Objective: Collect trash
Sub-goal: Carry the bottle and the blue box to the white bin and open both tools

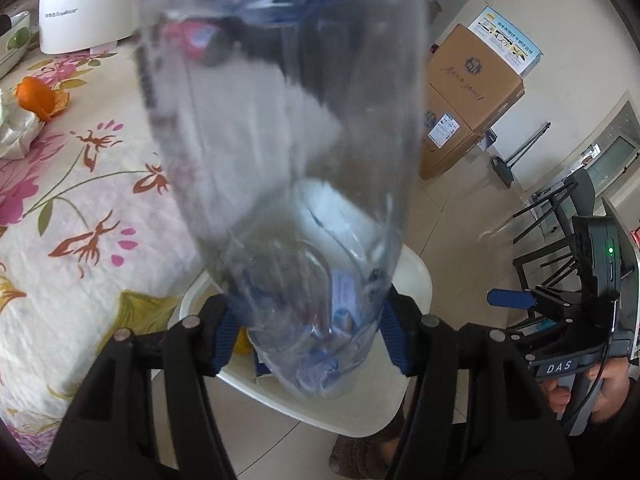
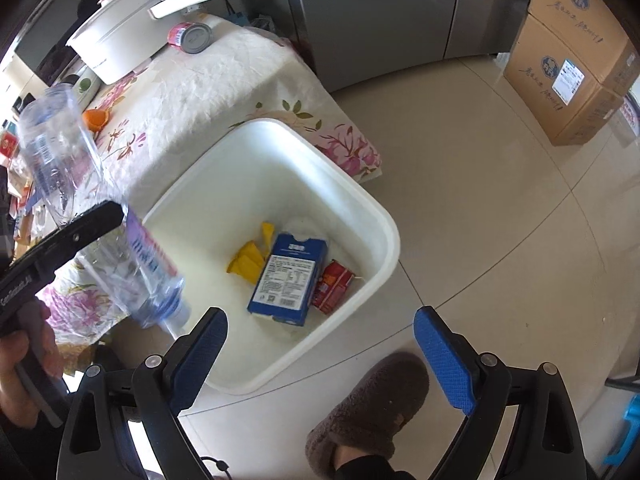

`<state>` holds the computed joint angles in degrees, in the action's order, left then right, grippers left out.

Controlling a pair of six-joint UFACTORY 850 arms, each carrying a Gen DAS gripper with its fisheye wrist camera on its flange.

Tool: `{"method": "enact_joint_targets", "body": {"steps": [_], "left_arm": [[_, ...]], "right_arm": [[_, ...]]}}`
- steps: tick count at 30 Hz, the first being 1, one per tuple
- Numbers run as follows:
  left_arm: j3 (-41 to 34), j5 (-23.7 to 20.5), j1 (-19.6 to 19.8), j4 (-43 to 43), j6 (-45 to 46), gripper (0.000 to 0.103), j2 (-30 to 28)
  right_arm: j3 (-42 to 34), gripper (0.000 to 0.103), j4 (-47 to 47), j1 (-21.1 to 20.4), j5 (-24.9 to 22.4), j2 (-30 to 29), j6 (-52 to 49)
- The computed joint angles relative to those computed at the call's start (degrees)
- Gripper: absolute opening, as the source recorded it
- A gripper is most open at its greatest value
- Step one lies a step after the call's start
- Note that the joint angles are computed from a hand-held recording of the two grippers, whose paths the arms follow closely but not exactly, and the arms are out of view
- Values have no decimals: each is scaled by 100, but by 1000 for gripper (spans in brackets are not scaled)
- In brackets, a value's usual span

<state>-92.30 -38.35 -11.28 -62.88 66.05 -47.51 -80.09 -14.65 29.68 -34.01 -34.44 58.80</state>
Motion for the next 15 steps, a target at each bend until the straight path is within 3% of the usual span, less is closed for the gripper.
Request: {"method": "enact_joint_targets", "body": {"steps": [7, 10, 12, 14, 15], "left_arm": [[-59, 108, -39, 134, -153, 62, -81], [-116, 20, 10, 317, -476, 84, -86], [-16, 133, 42, 323, -476, 88, 4], [40, 193, 76, 602, -653, 101, 85], [108, 247, 89, 599, -605, 101, 136]], "right_arm": [[132, 95, -27, -60, -16, 107, 53], [66, 95, -100, -47, -115, 68, 70], [51, 95, -110, -52, -140, 62, 77], [10, 95, -111, -46, -150, 43, 98], [-8, 95, -122, -41, -151, 33, 118]]}}
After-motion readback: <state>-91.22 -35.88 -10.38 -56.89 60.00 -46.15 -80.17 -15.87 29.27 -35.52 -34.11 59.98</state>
